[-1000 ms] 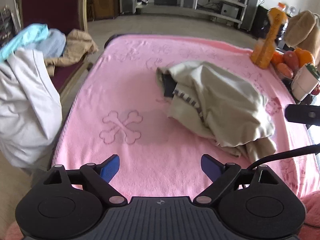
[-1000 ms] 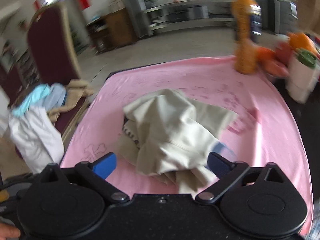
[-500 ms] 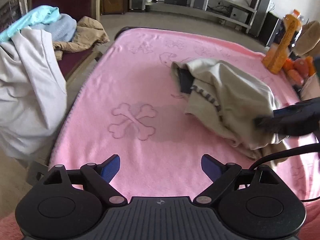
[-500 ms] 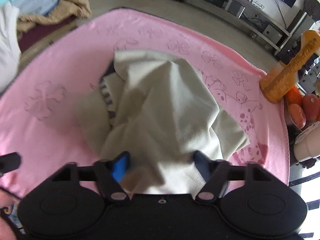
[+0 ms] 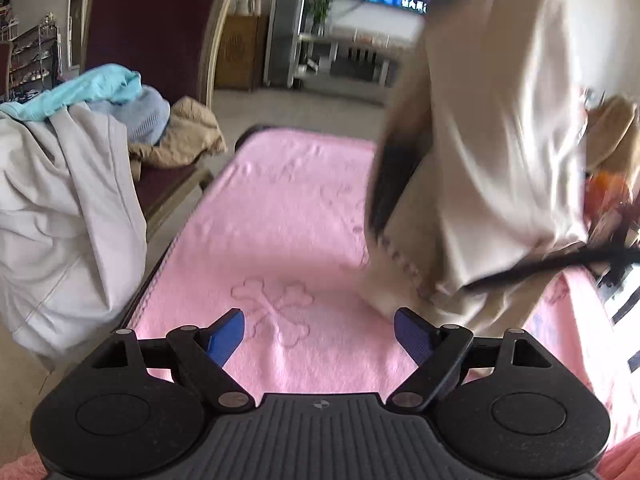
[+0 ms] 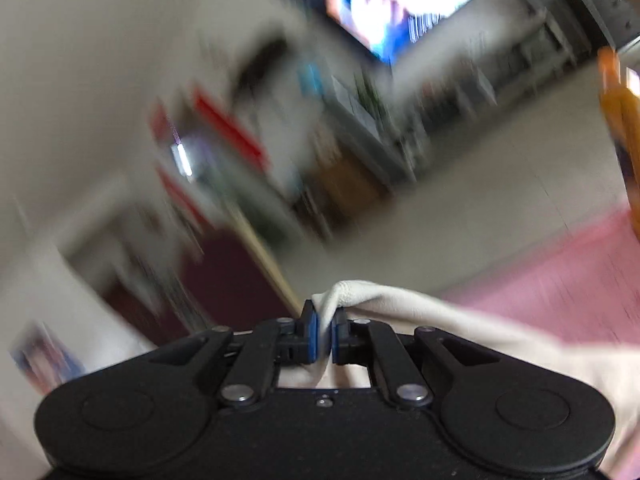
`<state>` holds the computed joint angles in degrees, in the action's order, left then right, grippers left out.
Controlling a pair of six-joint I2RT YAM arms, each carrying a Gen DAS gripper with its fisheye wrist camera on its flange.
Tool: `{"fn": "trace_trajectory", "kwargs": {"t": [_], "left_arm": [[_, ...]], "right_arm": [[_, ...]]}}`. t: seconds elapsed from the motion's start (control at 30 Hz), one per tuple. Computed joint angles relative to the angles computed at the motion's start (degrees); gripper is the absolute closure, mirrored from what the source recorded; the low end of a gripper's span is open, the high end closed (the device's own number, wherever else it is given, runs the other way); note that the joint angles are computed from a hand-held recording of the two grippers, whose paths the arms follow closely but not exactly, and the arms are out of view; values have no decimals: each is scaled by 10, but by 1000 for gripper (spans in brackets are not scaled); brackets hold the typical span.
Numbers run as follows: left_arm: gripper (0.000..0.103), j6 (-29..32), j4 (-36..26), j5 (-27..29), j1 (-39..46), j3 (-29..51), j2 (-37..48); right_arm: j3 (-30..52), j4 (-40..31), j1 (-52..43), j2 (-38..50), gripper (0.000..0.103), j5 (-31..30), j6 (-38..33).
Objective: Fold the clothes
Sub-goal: 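Grasp the beige sweatshirt with the right tool and lift it up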
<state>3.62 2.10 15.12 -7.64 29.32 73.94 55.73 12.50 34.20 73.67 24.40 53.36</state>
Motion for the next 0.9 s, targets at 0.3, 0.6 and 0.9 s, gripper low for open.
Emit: {"fn": "trace_trajectory", "kwargs": {"t": [0.3, 0.6, 0.9], "left_arm": [[21, 19, 16, -7, -28, -11, -5], [21, 33, 2, -59, -89, -19, 9], [21, 5, -80, -73, -167, 41, 9]], "right_arm": [[-250, -216, 105, -335, 93, 203, 89], [-511, -281, 33, -382, 58, 6, 336], [-500, -217, 49, -409, 47, 43, 180]]}}
